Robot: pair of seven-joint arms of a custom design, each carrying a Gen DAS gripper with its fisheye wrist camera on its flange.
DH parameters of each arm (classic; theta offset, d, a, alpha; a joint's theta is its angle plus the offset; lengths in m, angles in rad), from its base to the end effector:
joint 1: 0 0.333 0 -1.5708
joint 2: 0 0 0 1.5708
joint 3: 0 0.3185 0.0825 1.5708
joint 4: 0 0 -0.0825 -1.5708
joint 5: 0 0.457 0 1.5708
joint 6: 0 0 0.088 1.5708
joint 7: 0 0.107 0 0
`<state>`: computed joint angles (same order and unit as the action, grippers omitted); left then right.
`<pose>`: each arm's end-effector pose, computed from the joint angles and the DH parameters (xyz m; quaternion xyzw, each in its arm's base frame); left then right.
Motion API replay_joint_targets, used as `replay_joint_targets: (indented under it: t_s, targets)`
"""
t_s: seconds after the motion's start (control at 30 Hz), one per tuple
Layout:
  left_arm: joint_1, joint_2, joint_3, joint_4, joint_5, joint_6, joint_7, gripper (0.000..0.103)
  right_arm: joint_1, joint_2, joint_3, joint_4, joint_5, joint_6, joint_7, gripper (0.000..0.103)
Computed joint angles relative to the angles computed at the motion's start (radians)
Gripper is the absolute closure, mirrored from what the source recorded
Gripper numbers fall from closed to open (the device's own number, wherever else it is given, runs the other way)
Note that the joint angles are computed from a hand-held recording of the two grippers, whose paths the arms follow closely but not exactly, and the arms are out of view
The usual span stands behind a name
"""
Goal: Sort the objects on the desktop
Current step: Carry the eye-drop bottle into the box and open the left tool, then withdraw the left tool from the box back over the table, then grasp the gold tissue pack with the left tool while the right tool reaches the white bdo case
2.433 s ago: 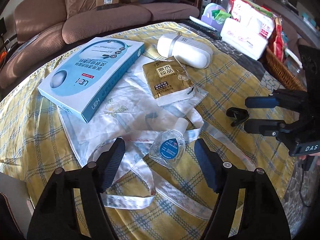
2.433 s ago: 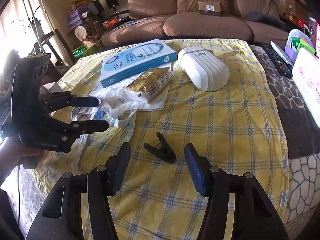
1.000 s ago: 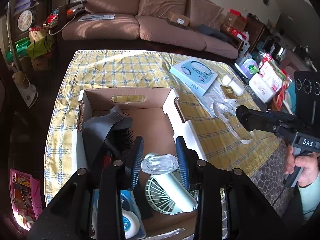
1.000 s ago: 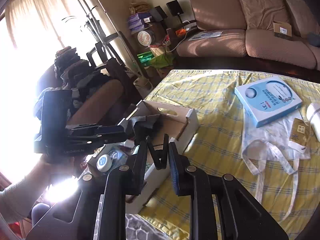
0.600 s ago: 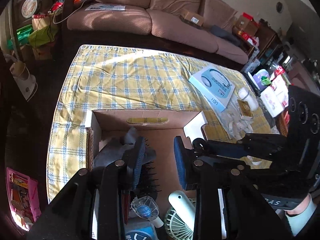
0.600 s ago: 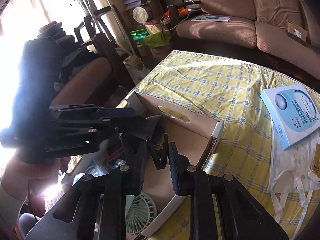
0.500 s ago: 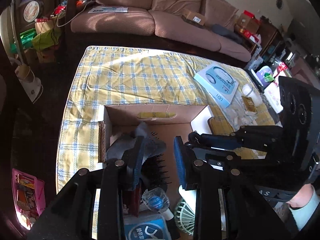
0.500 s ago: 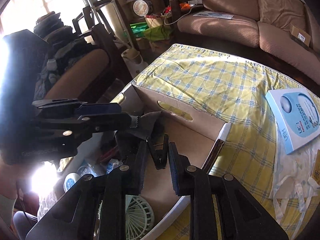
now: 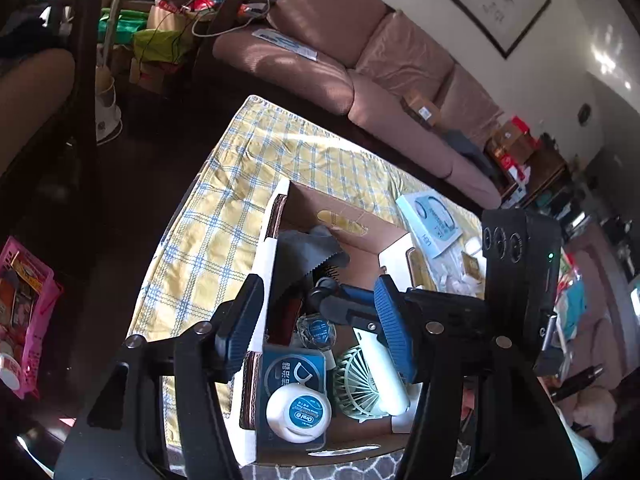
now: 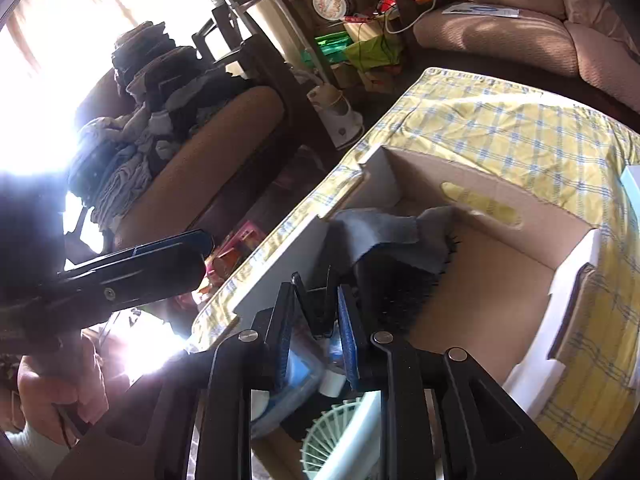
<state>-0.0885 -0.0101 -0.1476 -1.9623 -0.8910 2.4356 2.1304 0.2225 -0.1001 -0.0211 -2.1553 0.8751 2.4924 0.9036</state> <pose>0.6433 -0.1570 0.5057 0.5639 -0.7165 0.4097 0.0285 0.6056 0.1192 0.4569 -0.7357 0.5614 0.0032 0.3789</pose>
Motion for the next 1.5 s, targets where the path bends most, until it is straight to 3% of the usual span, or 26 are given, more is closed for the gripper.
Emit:
replay_joint_targets:
  t_s: [0.07,0.13,0.3,0.37,0.57,0.6,0.63,0.7,0.77,0.9,1.13,1.3,1.5]
  targets:
    - [0.004,-0.006,0.005,-0.005,0.003,-0.007,-0.004,0.047,0.007,0.016,0.013,0.014,-0.032,-0.007,0.035,0.078]
    - [0.007,0.000,0.007,0.006,0.031,-0.022,-0.018,0.047,0.007,0.022,0.019,0.017,-0.051,-0.003,0.081,0.056]
    - [0.003,0.002,0.001,0.019,0.081,-0.027,-0.013,0.047,0.003,-0.019,0.003,-0.012,0.049,0.023,0.057,0.055]
    - [-0.001,0.002,-0.003,0.022,0.086,-0.034,-0.009,0.047,0.003,-0.043,-0.003,-0.029,0.034,0.037,0.061,0.055]
    - [-0.023,-0.005,-0.018,0.013,0.125,-0.039,-0.020,0.034,0.001,-0.142,-0.020,-0.122,-0.137,0.103,0.158,0.051]
    - [-0.028,-0.008,-0.020,0.010,0.125,-0.039,-0.021,0.029,0.003,-0.161,-0.029,-0.141,-0.157,0.108,0.172,0.046]
    - [-0.032,-0.009,-0.022,0.009,0.127,-0.040,-0.028,0.016,0.007,-0.179,-0.043,-0.159,-0.165,0.102,0.181,0.040]
    - [-0.041,-0.015,-0.026,0.000,0.136,-0.030,-0.053,0.000,0.014,-0.220,-0.074,-0.195,-0.170,0.089,0.179,0.027]
    - [-0.052,-0.020,-0.030,-0.004,0.135,-0.029,-0.059,0.000,0.014,-0.269,-0.093,-0.241,-0.195,0.099,0.180,0.000]
    - [-0.080,-0.038,-0.042,-0.013,0.096,-0.043,-0.032,0.000,-0.008,-0.369,-0.135,-0.322,-0.273,0.084,0.228,0.000]
    - [-0.167,-0.028,-0.096,0.002,0.190,0.015,-0.059,0.000,-0.117,-0.538,-0.213,-0.447,-0.433,0.097,0.332,0.000]
    - [-0.228,0.041,-0.134,0.048,0.236,0.074,-0.073,0.000,-0.192,-0.610,-0.287,-0.493,-0.510,0.131,0.364,0.000]
    - [-0.295,0.184,-0.165,0.167,0.411,0.145,-0.187,0.000,-0.262,-0.615,-0.348,-0.498,-0.585,0.171,0.353,0.000]
